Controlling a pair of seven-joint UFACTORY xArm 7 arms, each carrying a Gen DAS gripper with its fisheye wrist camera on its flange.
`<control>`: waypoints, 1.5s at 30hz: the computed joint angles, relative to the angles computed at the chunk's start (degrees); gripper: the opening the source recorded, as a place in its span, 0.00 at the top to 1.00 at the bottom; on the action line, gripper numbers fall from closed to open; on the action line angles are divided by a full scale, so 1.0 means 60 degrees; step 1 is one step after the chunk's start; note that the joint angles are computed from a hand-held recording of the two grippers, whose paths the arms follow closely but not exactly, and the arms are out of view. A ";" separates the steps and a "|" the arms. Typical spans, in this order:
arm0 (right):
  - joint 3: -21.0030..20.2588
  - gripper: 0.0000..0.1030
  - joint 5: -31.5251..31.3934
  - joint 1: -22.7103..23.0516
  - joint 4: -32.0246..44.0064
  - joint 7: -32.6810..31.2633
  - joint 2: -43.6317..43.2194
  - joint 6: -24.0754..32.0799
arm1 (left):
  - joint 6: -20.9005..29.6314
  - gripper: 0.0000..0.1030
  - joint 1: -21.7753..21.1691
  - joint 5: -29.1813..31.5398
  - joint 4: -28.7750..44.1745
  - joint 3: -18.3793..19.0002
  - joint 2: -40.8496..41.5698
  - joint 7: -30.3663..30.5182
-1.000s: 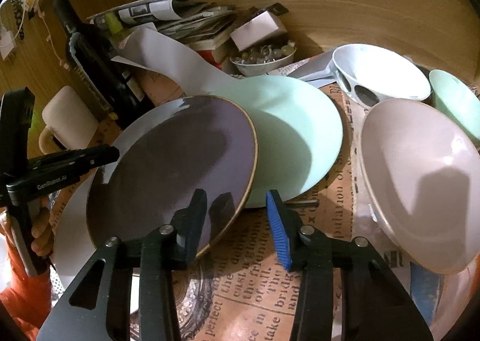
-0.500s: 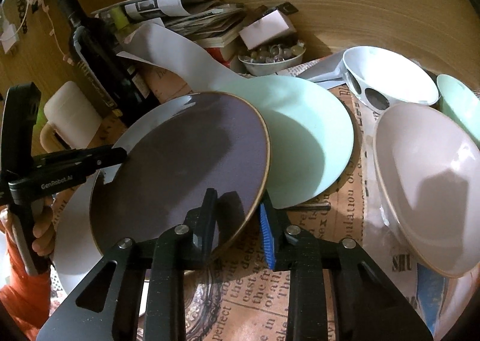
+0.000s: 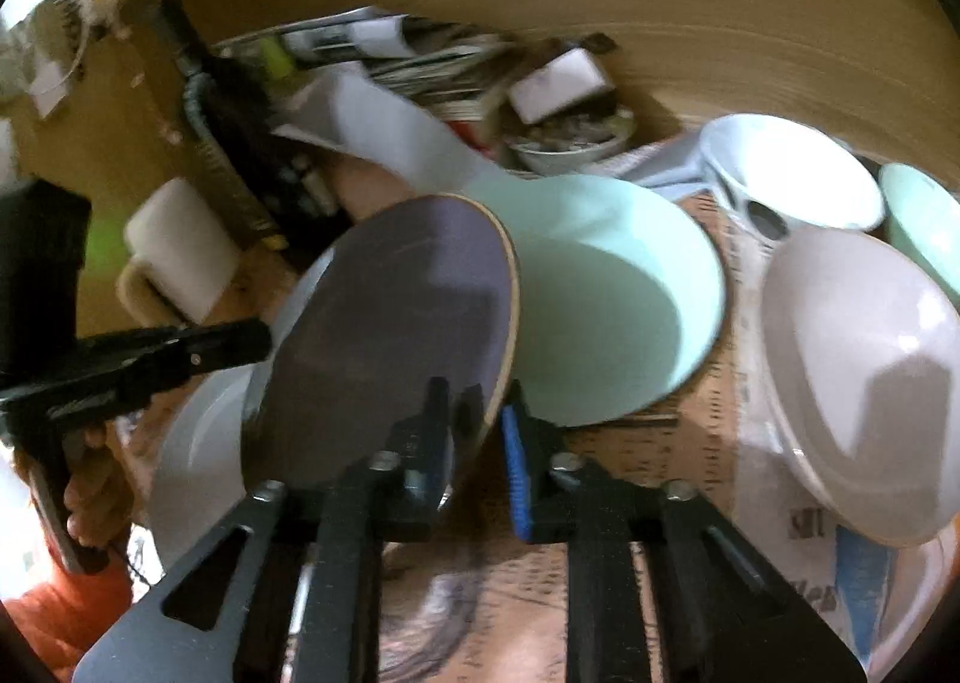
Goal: Organize plates and bowls
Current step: 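Lift the dark brown plate off the white plate with both grippers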
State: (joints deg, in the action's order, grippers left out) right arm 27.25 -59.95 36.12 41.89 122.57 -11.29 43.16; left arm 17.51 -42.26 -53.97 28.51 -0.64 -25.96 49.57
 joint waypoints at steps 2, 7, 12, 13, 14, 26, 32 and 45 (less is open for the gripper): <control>-0.0029 0.86 0.0120 0.0005 0.0257 -0.0236 0.0453 0.0176 | -0.1239 0.93 0.0040 0.0303 -0.0287 -0.0703 -0.0175 -0.0432; -0.0254 0.87 -0.0417 -0.0051 -0.0182 0.0600 0.0234 -0.0517 | -0.1304 0.93 0.0480 0.1416 -0.0233 -0.0458 0.0257 -0.1925; -0.0220 0.88 -0.0361 0.0054 0.0036 0.0444 0.0413 -0.0106 | -0.1755 0.82 0.1570 0.2824 -0.0539 -0.0631 0.0168 -0.3342; -0.0243 0.88 -0.0382 0.0067 0.0022 0.0466 0.0408 -0.0127 | -0.1856 0.77 0.1686 0.3033 -0.0595 -0.0587 0.0193 -0.3471; -0.0258 0.88 -0.0378 0.0083 0.0011 0.0469 0.0396 -0.0137 | -0.1937 0.67 0.1978 0.3330 -0.0643 -0.0719 0.0248 -0.3770; -0.0227 0.75 -0.0216 0.0186 -0.0164 0.0786 0.0288 -0.0194 | -0.1672 0.57 0.1358 0.4902 -0.1039 0.0398 0.0403 -0.4369; -0.0086 0.74 -0.0349 0.0188 -0.0246 0.1185 0.0249 -0.0271 | -0.1319 0.57 0.0718 0.4545 -0.0899 0.1009 0.0519 -0.3984; -0.0201 0.75 -0.0809 0.0170 -0.0245 0.1415 0.0403 -0.0827 | -0.1217 0.60 0.0831 0.3738 -0.0694 0.0515 0.0792 -0.3364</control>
State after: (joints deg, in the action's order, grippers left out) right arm 26.04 -64.80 37.14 40.42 131.06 -8.87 38.20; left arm 10.21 -37.27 -31.54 24.34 2.44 -21.21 29.38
